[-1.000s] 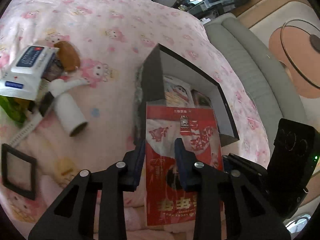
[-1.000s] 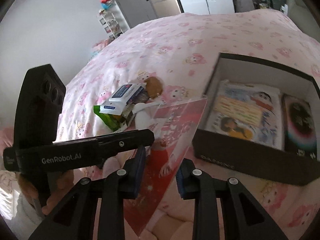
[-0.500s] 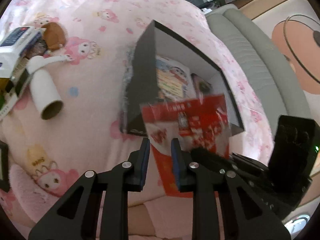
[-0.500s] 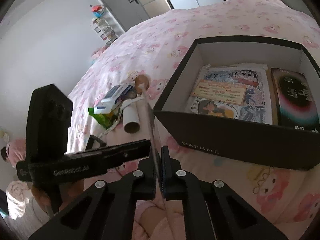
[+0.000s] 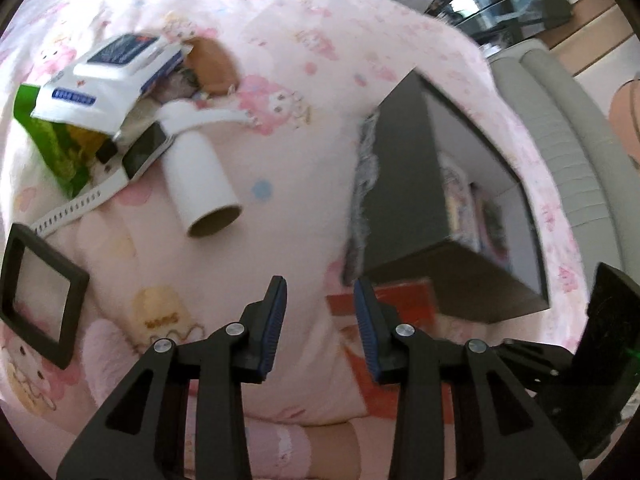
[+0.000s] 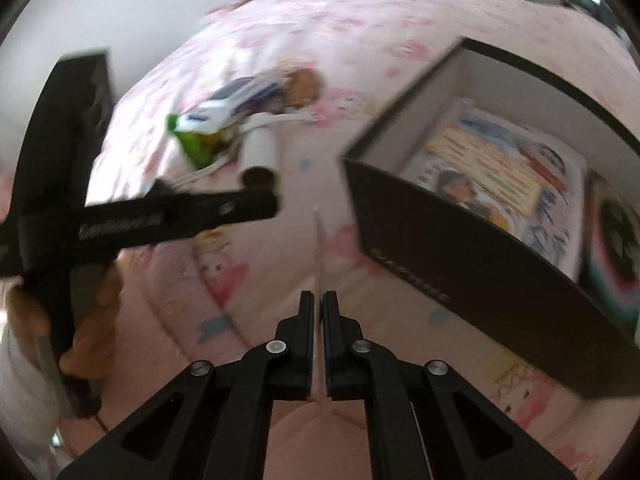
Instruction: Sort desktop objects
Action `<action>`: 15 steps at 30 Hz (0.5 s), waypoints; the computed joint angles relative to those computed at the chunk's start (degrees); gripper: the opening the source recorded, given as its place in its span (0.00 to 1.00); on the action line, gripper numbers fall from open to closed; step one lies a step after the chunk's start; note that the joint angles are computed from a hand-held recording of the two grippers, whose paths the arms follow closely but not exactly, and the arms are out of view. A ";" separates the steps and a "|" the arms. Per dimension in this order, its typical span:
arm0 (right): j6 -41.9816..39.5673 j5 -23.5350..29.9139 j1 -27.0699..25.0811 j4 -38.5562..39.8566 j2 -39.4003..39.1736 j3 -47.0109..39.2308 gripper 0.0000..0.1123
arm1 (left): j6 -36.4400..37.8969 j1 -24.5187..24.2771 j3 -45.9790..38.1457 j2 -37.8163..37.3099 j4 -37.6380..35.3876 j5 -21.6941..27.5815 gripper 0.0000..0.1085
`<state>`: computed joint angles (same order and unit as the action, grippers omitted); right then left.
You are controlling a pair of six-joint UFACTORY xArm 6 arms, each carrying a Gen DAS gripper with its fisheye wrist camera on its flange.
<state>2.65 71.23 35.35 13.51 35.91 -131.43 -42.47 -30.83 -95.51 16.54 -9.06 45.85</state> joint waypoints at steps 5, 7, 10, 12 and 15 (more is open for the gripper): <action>3.61 -4.87 -0.01 -3.22 -6.49 11.72 0.03 | 1.48 0.26 -1.77 1.69 -1.88 2.67 0.33; 5.20 -7.00 -0.58 -2.81 -8.58 15.37 0.03 | 1.56 0.06 -2.28 1.96 -1.37 3.78 0.33; 7.19 -7.67 -1.43 -1.43 -7.81 15.71 0.05 | 0.99 0.00 -2.55 2.10 -0.82 4.98 0.33; 6.29 -6.49 -1.49 -0.53 -5.30 12.30 0.05 | 0.08 0.20 -1.47 1.20 -0.77 5.02 0.33; 2.10 -4.02 -1.29 2.98 -0.63 5.13 0.04 | -1.30 0.70 0.56 -0.11 -1.26 4.19 0.33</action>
<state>4.75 67.21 34.06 16.49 35.28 -126.30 -43.77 -30.13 -94.95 16.42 -10.32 50.04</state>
